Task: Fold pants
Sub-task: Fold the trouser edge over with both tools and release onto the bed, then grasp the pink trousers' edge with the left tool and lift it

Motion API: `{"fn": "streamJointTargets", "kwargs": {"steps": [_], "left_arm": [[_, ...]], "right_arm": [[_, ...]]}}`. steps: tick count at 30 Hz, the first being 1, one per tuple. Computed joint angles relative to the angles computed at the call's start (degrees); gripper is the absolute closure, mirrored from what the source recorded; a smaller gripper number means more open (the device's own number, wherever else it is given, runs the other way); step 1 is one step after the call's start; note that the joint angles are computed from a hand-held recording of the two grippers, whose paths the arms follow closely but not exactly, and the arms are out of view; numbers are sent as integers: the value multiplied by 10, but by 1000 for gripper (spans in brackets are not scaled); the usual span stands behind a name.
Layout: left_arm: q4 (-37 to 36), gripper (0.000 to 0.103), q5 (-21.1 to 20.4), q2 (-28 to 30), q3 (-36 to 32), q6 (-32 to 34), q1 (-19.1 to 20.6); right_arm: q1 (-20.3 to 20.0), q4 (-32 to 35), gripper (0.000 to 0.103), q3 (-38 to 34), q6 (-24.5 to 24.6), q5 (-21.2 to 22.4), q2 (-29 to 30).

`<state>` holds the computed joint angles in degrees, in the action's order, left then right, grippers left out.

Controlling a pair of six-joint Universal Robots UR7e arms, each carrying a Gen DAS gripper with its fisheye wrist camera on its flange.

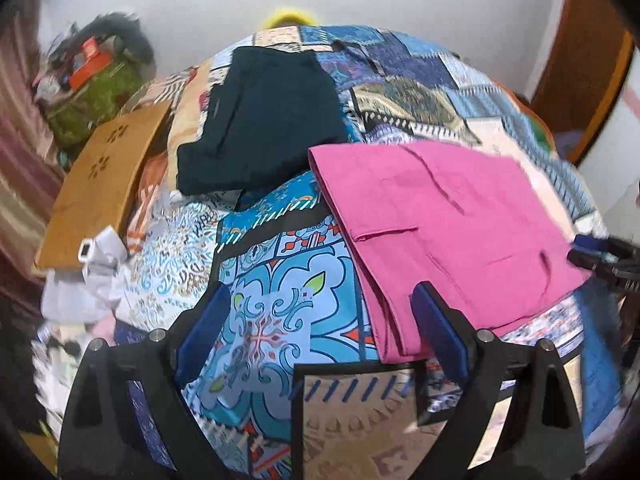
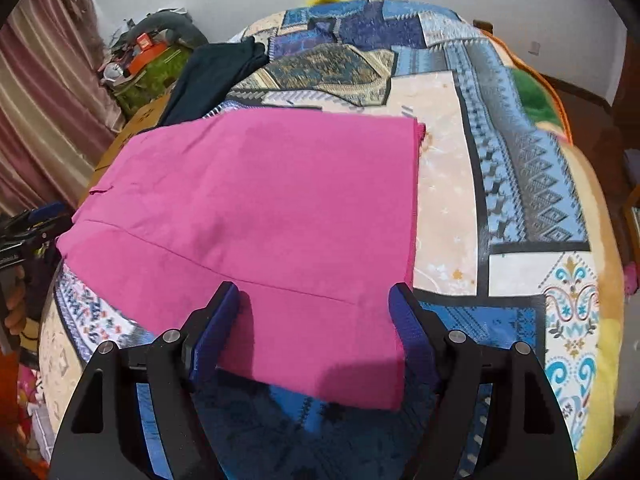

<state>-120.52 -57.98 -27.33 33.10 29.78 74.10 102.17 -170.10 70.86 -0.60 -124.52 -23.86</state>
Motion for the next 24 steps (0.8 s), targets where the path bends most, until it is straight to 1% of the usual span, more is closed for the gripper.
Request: {"fn": "streamJointTargets", "kwargs": {"steps": [4, 6, 9, 11, 13, 15, 17, 18, 20, 24], "left_arm": [[16, 10, -50, -25, 18, -60, 1], [25, 10, -63, -36, 34, -82, 0], [29, 10, -67, -48, 59, -96, -3], [35, 10, -69, -56, 77, -107, -3], [47, 13, -79, -61, 85, -118, -2], [62, 21, -87, -63, 85, -126, -2], [85, 23, -99, -59, 77, -137, 0], [96, 23, -105, -56, 71, -142, 1], [132, 25, -123, -45, 48, -160, 6], [140, 25, -148, -35, 33, -189, 11]], "right_arm": [[22, -47, 29, -29, -56, -2, 18], [32, -63, 29, -54, -86, 9, 32], [39, -58, 29, -88, -108, 28, 53], [42, -38, 29, -119, -117, 31, 75], [43, -16, 29, -145, -121, 23, 94], [42, 3, 29, -165, -119, 12, 110], [39, 19, 29, -174, -110, 9, 119], [38, 15, 29, -171, -109, 12, 117], [38, 30, 29, -167, -98, 15, 111], [35, 44, 28, -157, -77, 30, 103]]}}
